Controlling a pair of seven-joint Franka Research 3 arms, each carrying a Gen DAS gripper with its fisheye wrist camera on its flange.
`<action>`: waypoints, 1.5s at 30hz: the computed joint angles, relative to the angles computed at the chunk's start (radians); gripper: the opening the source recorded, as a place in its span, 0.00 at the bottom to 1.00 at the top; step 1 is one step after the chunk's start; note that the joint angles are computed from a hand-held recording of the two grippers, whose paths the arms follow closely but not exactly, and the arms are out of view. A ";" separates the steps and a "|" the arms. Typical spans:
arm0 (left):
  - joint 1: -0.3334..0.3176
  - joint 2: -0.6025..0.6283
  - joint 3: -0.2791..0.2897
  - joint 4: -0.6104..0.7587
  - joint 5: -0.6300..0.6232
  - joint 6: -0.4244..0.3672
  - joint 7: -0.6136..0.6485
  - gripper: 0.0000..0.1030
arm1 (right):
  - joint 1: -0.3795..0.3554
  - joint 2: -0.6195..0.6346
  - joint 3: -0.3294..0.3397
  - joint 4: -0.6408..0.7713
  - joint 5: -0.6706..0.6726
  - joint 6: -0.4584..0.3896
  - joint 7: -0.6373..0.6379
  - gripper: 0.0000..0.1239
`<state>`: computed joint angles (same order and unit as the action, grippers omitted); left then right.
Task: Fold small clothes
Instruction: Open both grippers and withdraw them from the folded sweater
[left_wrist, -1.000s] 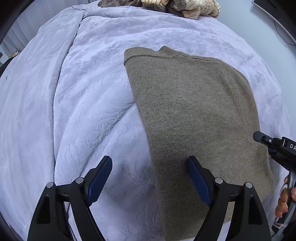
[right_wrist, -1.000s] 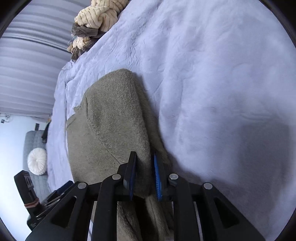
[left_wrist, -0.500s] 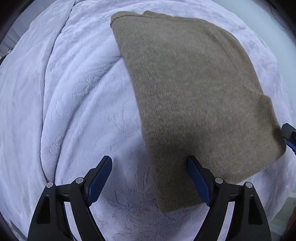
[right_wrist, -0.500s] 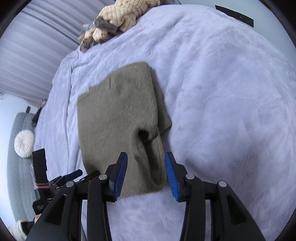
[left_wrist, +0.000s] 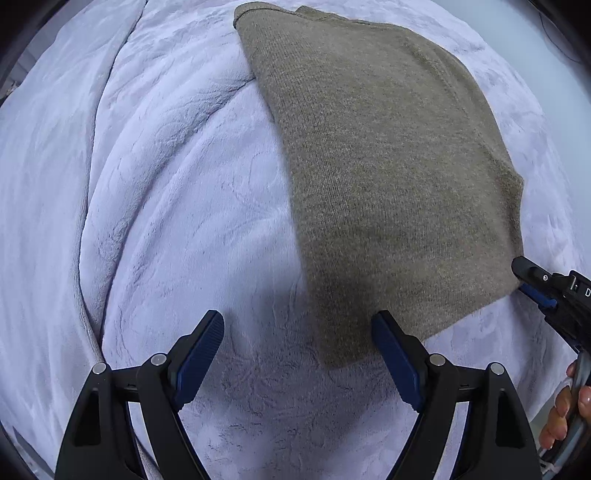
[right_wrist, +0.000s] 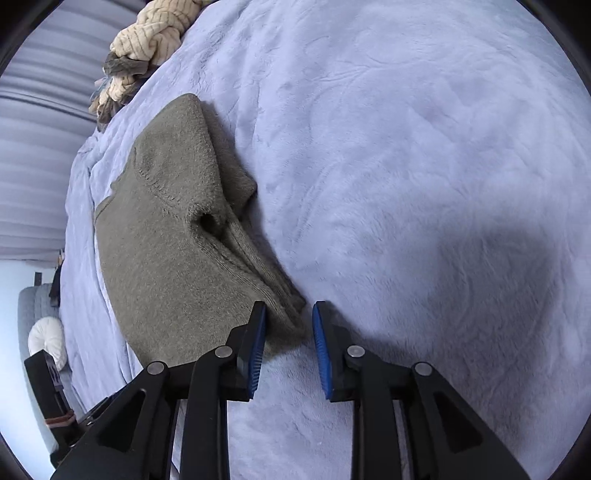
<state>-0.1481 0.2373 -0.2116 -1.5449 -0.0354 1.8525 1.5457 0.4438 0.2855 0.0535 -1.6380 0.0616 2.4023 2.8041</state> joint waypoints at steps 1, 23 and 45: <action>0.003 -0.007 0.000 -0.006 -0.004 -0.002 0.007 0.81 | 0.003 -0.004 -0.002 0.000 -0.004 -0.008 0.013 0.21; 0.038 -0.146 0.032 -0.076 -0.075 -0.021 0.069 0.81 | 0.069 0.024 0.024 0.246 -0.068 -0.292 0.045 0.53; 0.024 -0.070 0.028 0.006 -0.031 -0.082 -0.141 1.00 | -0.024 -0.001 0.033 0.170 0.146 -0.240 -0.186 0.66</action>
